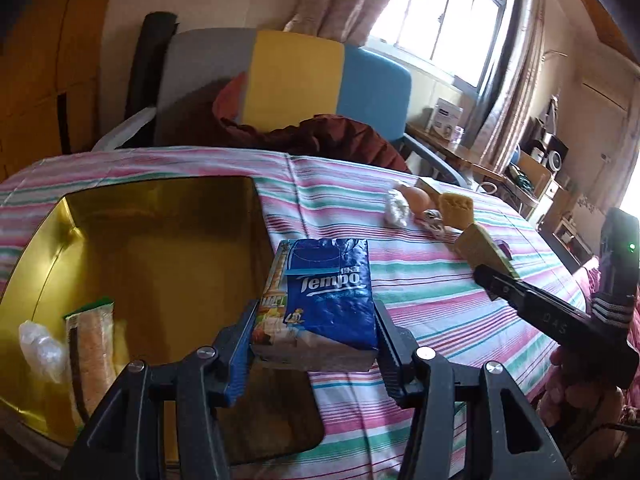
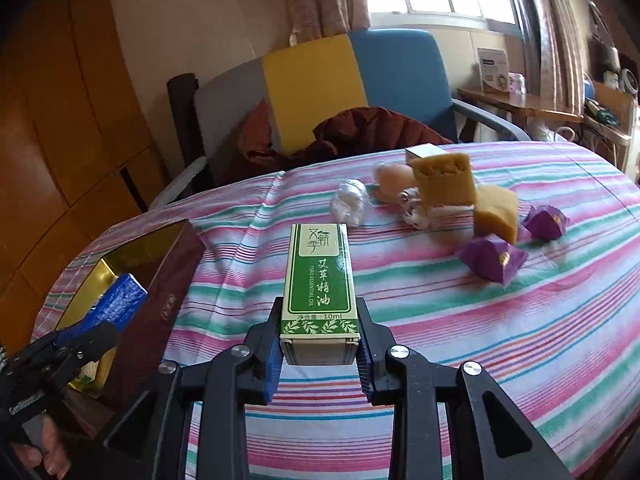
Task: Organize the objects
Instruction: 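Carry the tissue pack into the tray with the left gripper while the right carries the green box, then lower the green box into the gold tray and open the right gripper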
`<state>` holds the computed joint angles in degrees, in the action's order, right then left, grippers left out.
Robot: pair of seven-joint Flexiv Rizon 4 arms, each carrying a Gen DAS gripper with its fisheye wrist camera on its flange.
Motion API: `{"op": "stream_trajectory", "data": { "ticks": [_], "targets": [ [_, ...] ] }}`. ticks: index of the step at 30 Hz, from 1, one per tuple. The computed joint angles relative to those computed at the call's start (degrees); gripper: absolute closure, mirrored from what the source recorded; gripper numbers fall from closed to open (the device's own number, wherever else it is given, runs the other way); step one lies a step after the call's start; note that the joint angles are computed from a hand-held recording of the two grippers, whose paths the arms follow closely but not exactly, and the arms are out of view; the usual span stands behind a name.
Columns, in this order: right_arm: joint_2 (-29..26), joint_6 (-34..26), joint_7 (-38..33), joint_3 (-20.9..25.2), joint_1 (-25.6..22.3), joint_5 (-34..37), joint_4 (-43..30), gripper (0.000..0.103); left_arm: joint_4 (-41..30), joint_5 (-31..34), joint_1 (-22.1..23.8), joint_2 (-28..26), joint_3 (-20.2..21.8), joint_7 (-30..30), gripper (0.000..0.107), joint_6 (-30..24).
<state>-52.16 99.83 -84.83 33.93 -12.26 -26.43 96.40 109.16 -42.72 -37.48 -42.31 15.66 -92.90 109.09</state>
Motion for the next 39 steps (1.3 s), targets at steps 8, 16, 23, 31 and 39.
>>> {"op": "stream_trajectory", "data": {
  "ticks": [8,16,23,31,39],
  "targets": [
    [-1.5,-1.8,-5.5,10.5,-4.1,-5.4,1.5,0.072,5.2,-1.7,-1.4,1.6,5.1,-5.0,0.053,-6.0],
    [-4.3,-8.8,-14.0,19.8,-5.4,-4.7,1.7,0.072,8.1,1.3,-5.6,1.1,12.1,-11.1,0.053,-10.8],
    [-4.5,-12.7,-19.8,22.0,-3.9,-1.6,1.9,0.072,8.9,5.4,-5.7,1.4,13.4,-15.5,0.051,-11.4],
    [-2.4,-15.9,-23.2,19.7,-0.9,3.5,2.4,0.072,15.8,-0.2,-2.3,4.3,5.8,-19.6,0.046,9.5],
    [-1.1,-20.3,-26.5,17.1,2.2,8.3,1.3,0.072,16.4,-18.6,-7.8,3.0,6.5,-14.1,0.043,14.4]
  ]
}}
